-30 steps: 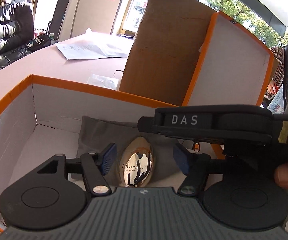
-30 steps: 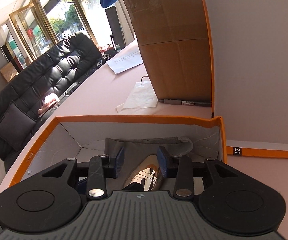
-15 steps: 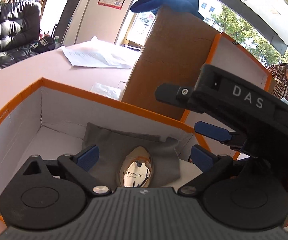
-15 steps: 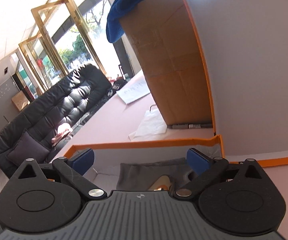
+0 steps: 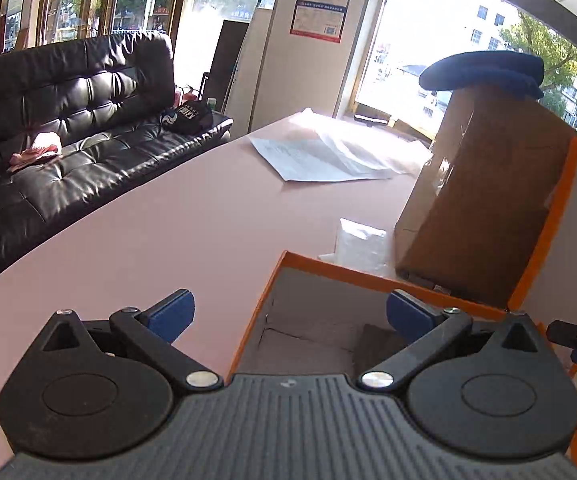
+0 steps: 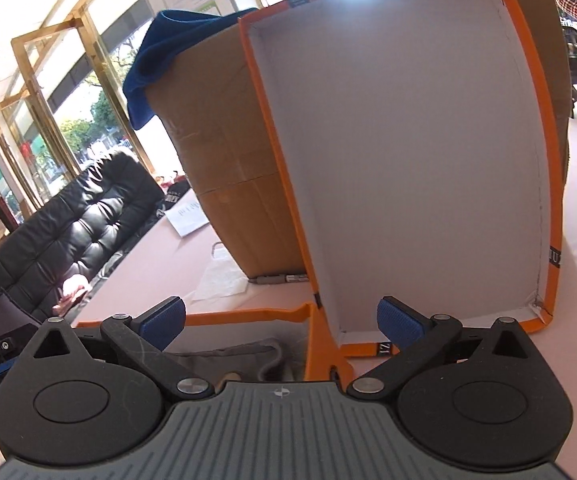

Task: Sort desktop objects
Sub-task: 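Open the left gripper to release the egg onto the grey cloth, then withdraw the left gripper and bring both tools to the raised lid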

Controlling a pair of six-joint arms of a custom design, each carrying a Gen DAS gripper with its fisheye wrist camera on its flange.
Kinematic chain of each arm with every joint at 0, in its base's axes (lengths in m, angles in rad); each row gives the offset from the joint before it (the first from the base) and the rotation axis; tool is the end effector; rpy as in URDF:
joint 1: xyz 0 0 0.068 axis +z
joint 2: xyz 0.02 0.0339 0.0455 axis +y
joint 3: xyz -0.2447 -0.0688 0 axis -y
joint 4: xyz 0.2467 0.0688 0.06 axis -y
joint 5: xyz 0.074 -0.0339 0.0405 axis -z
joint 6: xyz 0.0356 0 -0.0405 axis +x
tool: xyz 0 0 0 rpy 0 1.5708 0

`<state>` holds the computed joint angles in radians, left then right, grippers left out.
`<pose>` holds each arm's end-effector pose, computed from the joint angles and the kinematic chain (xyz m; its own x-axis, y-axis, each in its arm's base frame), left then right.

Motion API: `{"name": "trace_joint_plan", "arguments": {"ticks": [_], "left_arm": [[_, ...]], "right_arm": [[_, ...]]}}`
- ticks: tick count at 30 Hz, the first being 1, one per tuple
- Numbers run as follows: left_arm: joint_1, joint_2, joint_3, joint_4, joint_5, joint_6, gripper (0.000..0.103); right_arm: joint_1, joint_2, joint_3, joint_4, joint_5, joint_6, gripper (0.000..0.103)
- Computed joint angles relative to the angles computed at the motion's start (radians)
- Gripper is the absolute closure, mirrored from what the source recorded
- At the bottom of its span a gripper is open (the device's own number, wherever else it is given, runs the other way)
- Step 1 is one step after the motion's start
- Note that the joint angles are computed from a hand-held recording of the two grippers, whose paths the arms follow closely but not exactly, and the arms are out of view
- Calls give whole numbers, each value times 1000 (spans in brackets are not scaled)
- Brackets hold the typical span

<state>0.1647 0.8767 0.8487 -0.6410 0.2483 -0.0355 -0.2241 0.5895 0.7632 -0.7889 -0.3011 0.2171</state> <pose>0.1956 0.0236 0.2874 -0.6125 -0.1367 -0.7785 0.0095 0.9836 -0.1802 0.1363 -0.0202 0.2889 -0.5546 0.3374 -0.7606 0.0979 0.9342 0.3430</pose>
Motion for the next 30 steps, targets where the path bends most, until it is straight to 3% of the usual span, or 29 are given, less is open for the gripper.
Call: {"name": "trace_joint_plan", "arguments": {"ticks": [3, 6, 7, 8, 9, 10, 13, 16, 18, 23, 26, 30], "left_arm": [[-4, 67, 8, -19, -28, 61, 0], [2, 100, 6, -29, 8, 77, 0], [-4, 105, 3, -21, 3, 64, 7], [-11, 117, 10, -29, -1, 54, 23], [-18, 137, 27, -53, -4, 48, 33], [-29, 154, 39, -70, -20, 40, 53], [-58, 173, 45, -75, -112, 15, 80], [8, 186, 51, -87, -58, 8, 95], [44, 196, 64, -116, -1, 8, 96], [-43, 115, 41, -128, -108, -8, 97], [-59, 71, 56, -160, -88, -22, 96], [-199, -12, 64, -194, -169, -53, 96]], "right_arm": [[-6, 78, 10, -32, 14, -44, 0], [-11, 134, 9, -55, -2, -87, 0], [-9, 136, 2, -50, -9, -94, 0], [-7, 138, -6, -45, -15, -100, 3], [-4, 140, -13, -41, -22, -107, 4], [-2, 139, -20, -35, -24, -112, 6], [18, 105, -39, -41, 4, -109, 32], [8, 117, -42, -45, -12, -124, 75], [-8, 103, -53, -45, -21, -133, 80], [108, 17, -96, -10, 149, -78, 89], [43, 5, -109, -6, 99, -122, 89], [-128, -9, -95, -48, -36, -234, 90]]}}
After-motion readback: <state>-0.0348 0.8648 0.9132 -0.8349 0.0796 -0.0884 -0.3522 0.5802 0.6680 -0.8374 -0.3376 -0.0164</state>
